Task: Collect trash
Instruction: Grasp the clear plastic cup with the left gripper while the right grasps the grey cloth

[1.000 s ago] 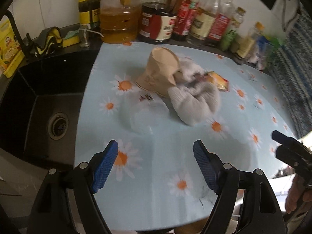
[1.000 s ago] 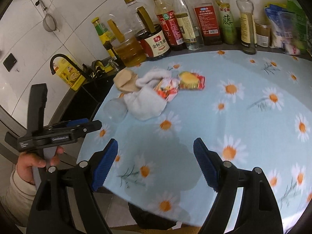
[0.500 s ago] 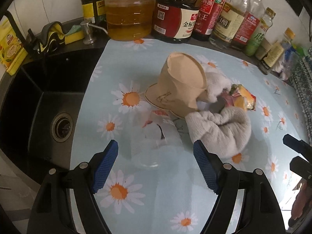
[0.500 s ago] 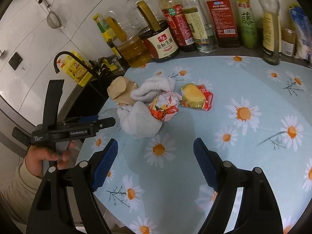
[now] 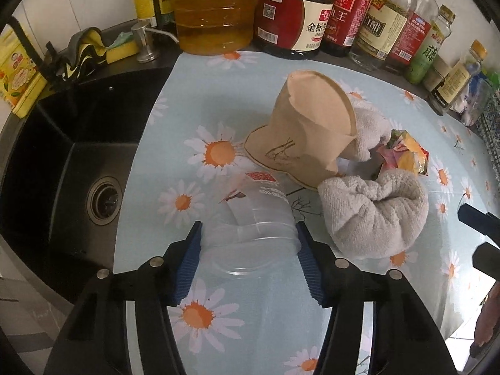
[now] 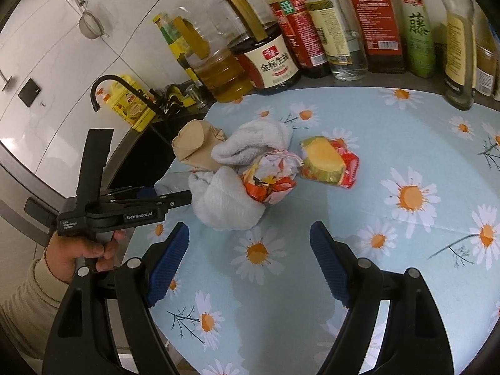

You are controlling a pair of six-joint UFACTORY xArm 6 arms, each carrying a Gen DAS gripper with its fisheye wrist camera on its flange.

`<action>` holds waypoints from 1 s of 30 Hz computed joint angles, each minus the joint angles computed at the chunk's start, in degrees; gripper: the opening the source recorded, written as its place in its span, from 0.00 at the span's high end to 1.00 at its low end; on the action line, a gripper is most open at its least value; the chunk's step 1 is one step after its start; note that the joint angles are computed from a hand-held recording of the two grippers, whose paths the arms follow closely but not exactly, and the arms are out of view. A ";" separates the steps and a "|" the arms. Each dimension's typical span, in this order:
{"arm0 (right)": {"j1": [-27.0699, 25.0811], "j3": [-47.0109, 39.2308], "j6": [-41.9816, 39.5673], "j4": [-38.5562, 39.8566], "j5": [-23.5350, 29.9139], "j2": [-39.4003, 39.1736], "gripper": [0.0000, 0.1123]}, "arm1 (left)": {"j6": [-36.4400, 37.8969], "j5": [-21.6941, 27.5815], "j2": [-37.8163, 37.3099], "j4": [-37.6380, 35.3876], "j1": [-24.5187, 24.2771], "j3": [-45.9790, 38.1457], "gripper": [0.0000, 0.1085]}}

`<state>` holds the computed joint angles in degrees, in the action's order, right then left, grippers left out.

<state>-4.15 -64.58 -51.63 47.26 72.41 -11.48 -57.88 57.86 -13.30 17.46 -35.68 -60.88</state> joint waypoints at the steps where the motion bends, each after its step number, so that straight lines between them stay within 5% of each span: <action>1: 0.45 -0.16 -0.18 -0.06 -0.01 0.17 0.29 | -0.43 0.09 -0.44 0.12 -0.17 0.30 0.48; 19: 9.00 -3.83 -2.95 -2.22 -2.44 4.00 0.37 | -18.61 5.83 -15.29 3.60 -7.20 9.68 0.48; 23: 11.07 -3.78 -2.44 -4.30 -4.80 4.82 0.50 | -22.79 8.20 -17.49 4.35 -9.16 10.71 0.48; 27: 12.38 -3.49 -1.98 -6.36 -6.51 5.29 0.76 | -26.22 10.14 -19.45 4.71 -10.76 11.68 0.48; 30: 12.52 -3.02 -1.98 -6.68 -7.44 5.37 0.83 | -27.85 11.14 -20.48 4.77 -11.81 12.28 0.48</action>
